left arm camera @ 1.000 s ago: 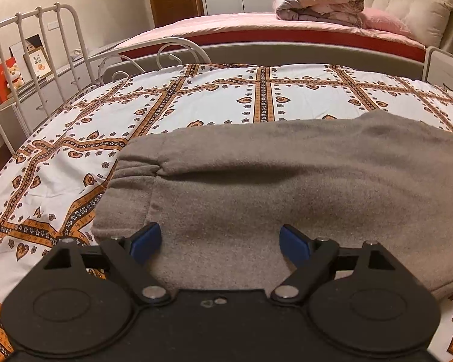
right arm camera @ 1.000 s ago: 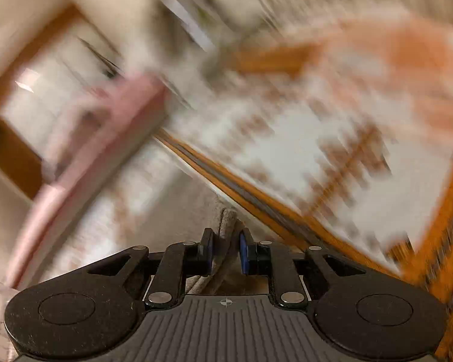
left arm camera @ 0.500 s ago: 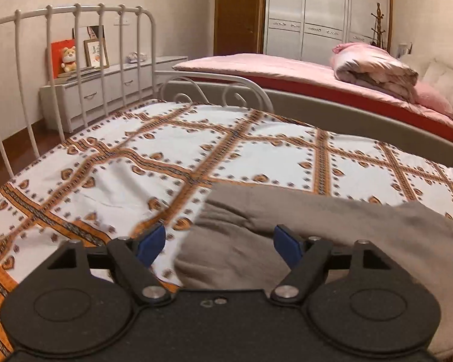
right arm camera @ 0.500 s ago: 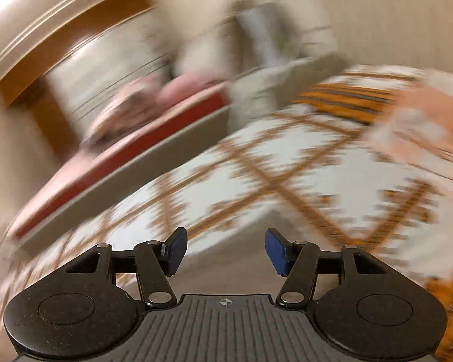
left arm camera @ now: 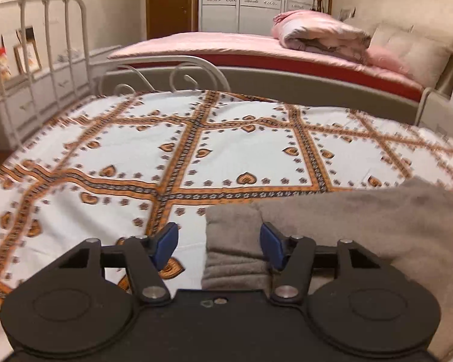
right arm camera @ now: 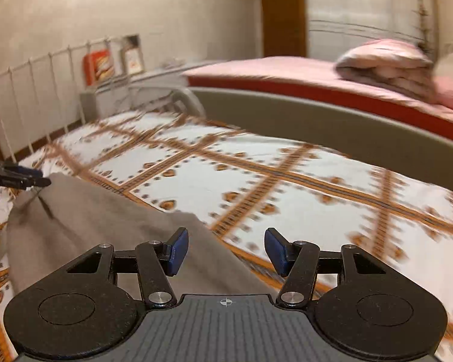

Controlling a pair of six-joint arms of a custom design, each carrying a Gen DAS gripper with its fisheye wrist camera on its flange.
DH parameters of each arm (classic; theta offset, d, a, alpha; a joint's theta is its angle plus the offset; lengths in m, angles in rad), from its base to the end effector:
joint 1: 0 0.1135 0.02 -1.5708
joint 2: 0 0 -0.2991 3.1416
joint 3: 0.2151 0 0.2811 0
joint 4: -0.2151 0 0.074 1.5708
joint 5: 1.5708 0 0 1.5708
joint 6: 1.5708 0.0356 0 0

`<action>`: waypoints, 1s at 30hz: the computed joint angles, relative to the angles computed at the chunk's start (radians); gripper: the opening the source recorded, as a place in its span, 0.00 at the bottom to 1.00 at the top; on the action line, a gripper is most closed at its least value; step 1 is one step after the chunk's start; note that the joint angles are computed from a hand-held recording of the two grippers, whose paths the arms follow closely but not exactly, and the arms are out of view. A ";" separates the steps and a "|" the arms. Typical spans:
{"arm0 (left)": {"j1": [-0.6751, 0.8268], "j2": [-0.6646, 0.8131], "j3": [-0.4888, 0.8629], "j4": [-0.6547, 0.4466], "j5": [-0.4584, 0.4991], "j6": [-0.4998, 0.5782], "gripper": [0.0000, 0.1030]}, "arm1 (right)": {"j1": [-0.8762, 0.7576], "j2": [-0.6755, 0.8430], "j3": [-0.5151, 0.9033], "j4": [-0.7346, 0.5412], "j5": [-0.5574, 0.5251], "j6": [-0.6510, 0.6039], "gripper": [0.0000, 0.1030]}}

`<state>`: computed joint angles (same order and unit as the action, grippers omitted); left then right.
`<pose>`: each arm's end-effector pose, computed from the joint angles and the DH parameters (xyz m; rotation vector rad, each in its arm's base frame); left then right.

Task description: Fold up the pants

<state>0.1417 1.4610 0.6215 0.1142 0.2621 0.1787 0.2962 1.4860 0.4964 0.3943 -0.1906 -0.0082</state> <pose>0.2947 0.0327 0.1746 0.1762 2.2628 -0.1322 0.2714 0.0899 0.1538 -0.4387 2.1328 0.3713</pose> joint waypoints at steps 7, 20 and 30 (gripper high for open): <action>0.033 0.072 0.031 0.040 0.137 -0.042 0.45 | 0.048 0.306 0.241 -0.049 -0.019 -0.021 0.37; -0.041 0.085 -0.019 0.176 0.027 -0.062 0.22 | 0.077 0.317 0.272 -0.022 0.049 -0.047 0.02; -0.033 -0.050 -0.073 0.133 -0.045 -0.081 0.31 | 0.072 0.215 0.195 -0.012 0.094 0.016 0.02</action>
<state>0.1085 1.4111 0.5482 0.2474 0.2168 0.0980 0.3684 1.7011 0.6916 0.3822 -0.0969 0.0082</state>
